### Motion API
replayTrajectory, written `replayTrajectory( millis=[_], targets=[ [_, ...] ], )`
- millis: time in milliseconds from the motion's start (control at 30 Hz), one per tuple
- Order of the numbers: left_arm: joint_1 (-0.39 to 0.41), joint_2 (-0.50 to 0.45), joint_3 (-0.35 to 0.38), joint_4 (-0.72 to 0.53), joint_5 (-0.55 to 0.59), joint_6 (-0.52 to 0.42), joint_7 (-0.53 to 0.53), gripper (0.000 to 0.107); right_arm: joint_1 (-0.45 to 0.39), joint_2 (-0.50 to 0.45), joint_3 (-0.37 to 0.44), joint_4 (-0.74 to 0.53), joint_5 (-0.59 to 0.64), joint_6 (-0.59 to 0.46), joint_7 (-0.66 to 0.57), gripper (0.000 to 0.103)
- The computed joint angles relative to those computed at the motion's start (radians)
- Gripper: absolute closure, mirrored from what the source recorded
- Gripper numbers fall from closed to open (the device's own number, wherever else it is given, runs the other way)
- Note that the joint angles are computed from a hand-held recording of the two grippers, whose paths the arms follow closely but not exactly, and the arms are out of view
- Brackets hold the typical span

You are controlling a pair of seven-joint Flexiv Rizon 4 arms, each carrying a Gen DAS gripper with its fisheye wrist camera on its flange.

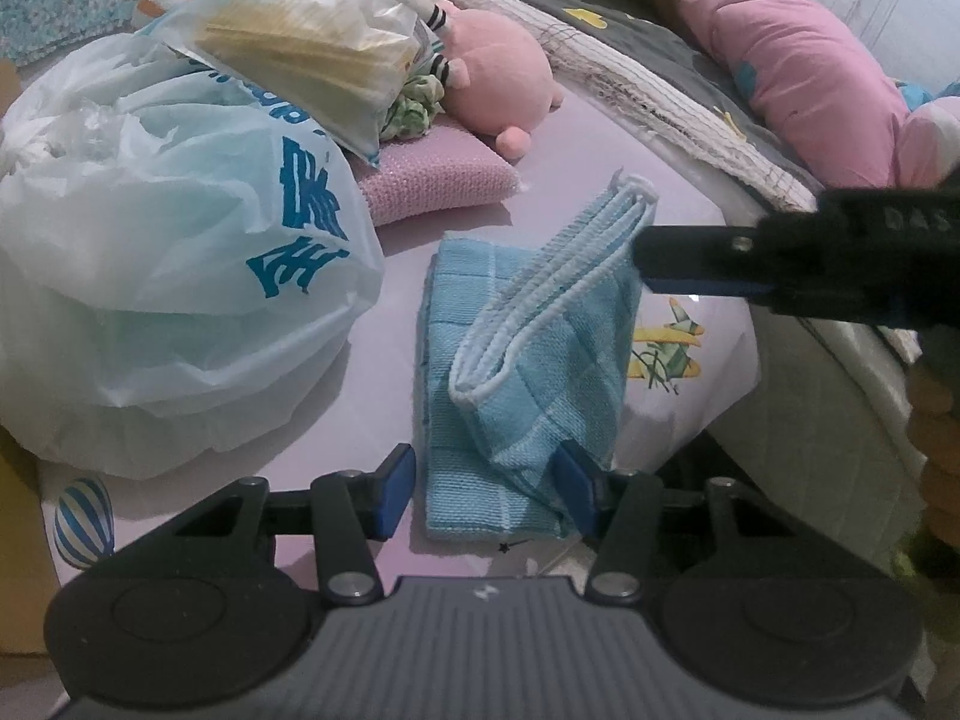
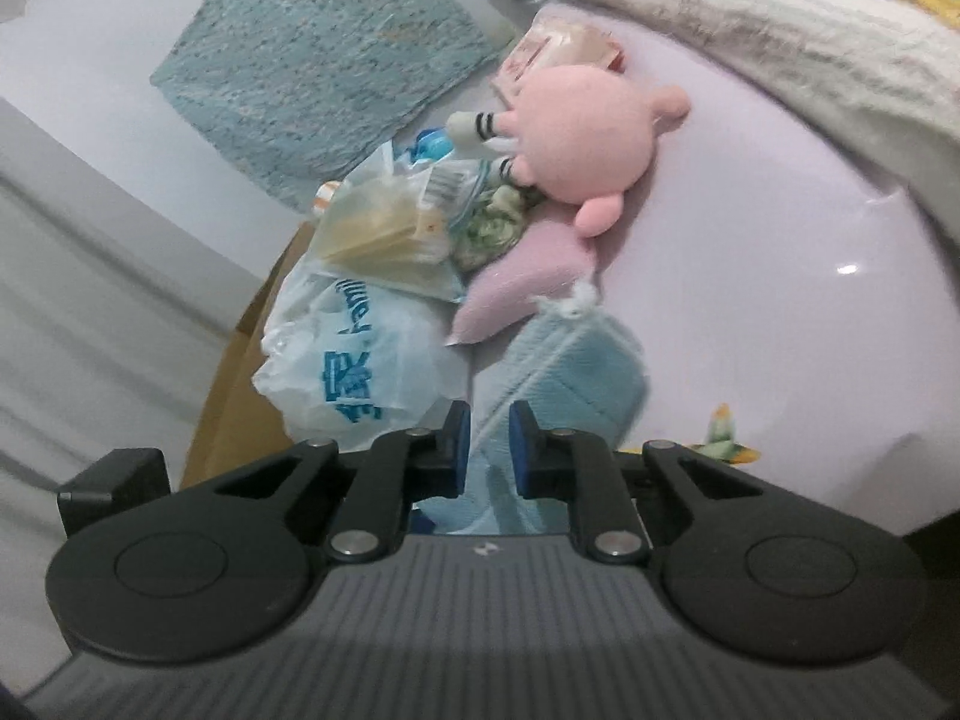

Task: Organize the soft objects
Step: 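Fold the light-blue towel over with the right tool toward the left tool, then grasp the folded light-blue towel with the right tool and lift it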

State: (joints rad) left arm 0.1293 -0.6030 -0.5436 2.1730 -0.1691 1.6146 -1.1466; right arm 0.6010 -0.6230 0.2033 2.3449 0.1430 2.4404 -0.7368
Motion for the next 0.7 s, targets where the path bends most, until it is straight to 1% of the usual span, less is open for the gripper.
replayTrajectory(
  millis=[67, 133, 200, 267, 300, 333, 400, 433, 500, 533, 567, 600, 633, 700],
  targets=[
    [-0.003, 0.001, 0.003, 0.004, 0.006, 0.011, 0.001, 0.053, -0.059, -0.036, 0.026, -0.023, -0.081, 0.005, 0.04, 0.09],
    [-0.009, 0.004, 0.012, 0.008, 0.015, 0.023, 0.0, 0.052, -0.131, -0.089, 0.054, -0.048, -0.188, 0.021, 0.092, 0.09],
    [-0.029, 0.013, 0.035, 0.011, 0.026, 0.035, -0.004, 0.052, -0.175, -0.136, 0.068, -0.08, -0.263, 0.009, 0.149, 0.09],
    [-0.08, 0.031, 0.093, 0.01, 0.041, 0.056, -0.013, 0.053, -0.213, -0.181, 0.08, -0.106, -0.329, 0.014, 0.197, 0.097],
    [-0.097, 0.039, 0.113, 0.012, 0.048, 0.067, -0.018, 0.053, -0.227, -0.194, 0.085, -0.109, -0.351, 0.024, 0.22, 0.102],
    [-0.098, 0.046, 0.116, 0.019, 0.057, 0.087, -0.02, 0.053, -0.237, -0.201, 0.086, -0.112, -0.369, 0.028, 0.239, 0.103],
    [-0.065, 0.05, 0.082, 0.036, 0.084, 0.132, -0.026, 0.053, -0.252, -0.214, 0.085, -0.114, -0.4, 0.041, 0.266, 0.103],
    [-0.032, 0.048, 0.047, 0.043, 0.103, 0.149, -0.03, 0.053, -0.254, -0.218, 0.083, -0.114, -0.41, 0.048, 0.277, 0.103],
    [0.073, 0.025, -0.069, 0.048, 0.148, 0.159, -0.039, 0.05, -0.259, -0.23, 0.081, -0.116, -0.427, 0.063, 0.296, 0.103],
    [0.109, 0.012, -0.11, 0.043, 0.167, 0.149, -0.04, 0.05, -0.258, -0.232, 0.078, -0.118, -0.431, 0.064, 0.306, 0.103],
    [0.117, 0.005, -0.124, 0.032, 0.177, 0.134, -0.039, 0.049, -0.26, -0.234, 0.077, -0.119, -0.439, 0.066, 0.315, 0.103],
    [0.107, 0.002, -0.118, 0.018, 0.181, 0.116, -0.035, 0.048, -0.261, -0.237, 0.075, -0.121, -0.445, 0.068, 0.323, 0.103],
    [0.091, -0.005, -0.106, 0.001, 0.183, 0.091, -0.023, 0.048, -0.263, -0.237, 0.074, -0.121, -0.452, 0.068, 0.332, 0.103],
    [0.031, -0.014, -0.055, -0.042, 0.162, 0.024, 0.004, 0.047, -0.267, -0.241, 0.071, -0.123, -0.466, 0.072, 0.343, 0.103]
  ],
)
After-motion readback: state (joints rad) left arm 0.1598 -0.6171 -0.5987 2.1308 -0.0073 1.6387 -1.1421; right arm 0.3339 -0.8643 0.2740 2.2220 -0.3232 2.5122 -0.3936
